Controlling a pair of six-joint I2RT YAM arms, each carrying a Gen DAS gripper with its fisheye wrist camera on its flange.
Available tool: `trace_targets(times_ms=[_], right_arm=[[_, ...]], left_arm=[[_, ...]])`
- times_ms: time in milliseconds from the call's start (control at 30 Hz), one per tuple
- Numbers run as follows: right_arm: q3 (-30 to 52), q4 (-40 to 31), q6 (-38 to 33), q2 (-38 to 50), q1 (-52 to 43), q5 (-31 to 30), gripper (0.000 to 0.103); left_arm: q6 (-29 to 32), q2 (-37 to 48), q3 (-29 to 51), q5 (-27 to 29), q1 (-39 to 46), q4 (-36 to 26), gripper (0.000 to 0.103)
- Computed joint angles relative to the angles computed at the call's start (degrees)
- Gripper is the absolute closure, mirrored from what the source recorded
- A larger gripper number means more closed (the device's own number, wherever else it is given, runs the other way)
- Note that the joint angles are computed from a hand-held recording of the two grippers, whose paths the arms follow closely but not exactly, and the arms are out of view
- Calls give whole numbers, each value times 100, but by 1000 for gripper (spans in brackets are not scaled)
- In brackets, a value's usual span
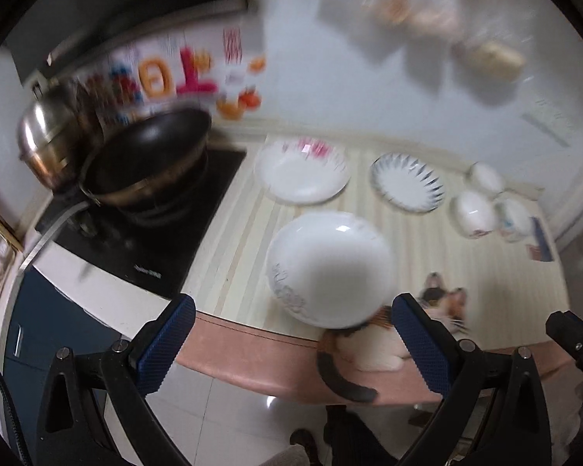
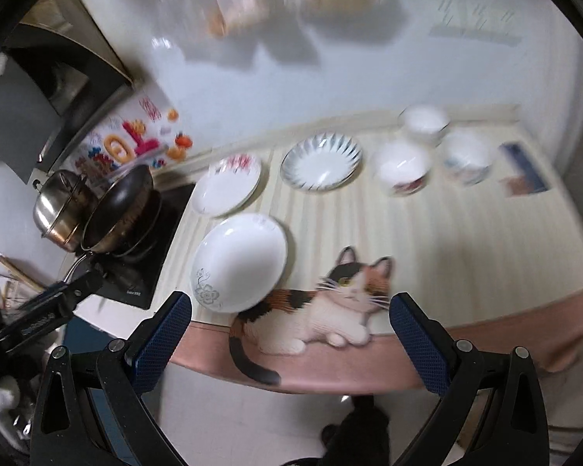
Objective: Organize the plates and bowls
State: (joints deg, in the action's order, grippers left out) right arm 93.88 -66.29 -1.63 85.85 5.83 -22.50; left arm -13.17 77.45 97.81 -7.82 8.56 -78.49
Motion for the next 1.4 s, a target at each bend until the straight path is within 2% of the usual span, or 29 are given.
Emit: trace_targets(times_ms=[133,267,367,400,467,567,633,667,733,767,833,967,1067,1400], right_arm=[[327,628,79,1632,314,-219,1],[1430,721,22,3406,603,-234,6],[2552,451,-42,4624,757,-339,17],[2910,345,-76,4999,804,-447,23],[3838,-180,-148,5752,890,-532,36],[4945,-668,-153,6640,960,-899,45],[5379,-785,-134,6971,1020,-1003,65],[5782,-973,-131,7229,1046,-1052,71],[5722,-915,-67,7221,1096,-1083,83],[5543,-787,-18,7116,1136,-1017,84],[5278,-651,-21,6955,1124,-1031,84],[5376,-729,-16,6963,1124,-953,84],[5142,-646,-35,6773,1044,-917,84],[4206,-631,-433,5943,299,-927,84]], left_arm=[[475,782,-748,453,532,997,0],[575,1608,-1069,1017,967,1623,2],[572,2271,-944,1255,1153,1755,3],[559,2458,-935,1356,1203,1813,8],[536,2814,-886,1518,1289,1849,10],[581,3107,-846,1728,1356,1920,33],[578,3206,-858,1843,1395,1983,55],[579,3230,-872,1905,1409,2020,59],[518,3120,-1008,1935,1384,2142,61],[504,3060,-1066,1928,1367,2163,61],[457,2967,-1183,1932,1346,2229,61],[390,2811,-1379,1814,1169,2331,61],[330,2619,-1536,1829,1015,2390,61],[26,2553,-1312,1809,93,2532,61]])
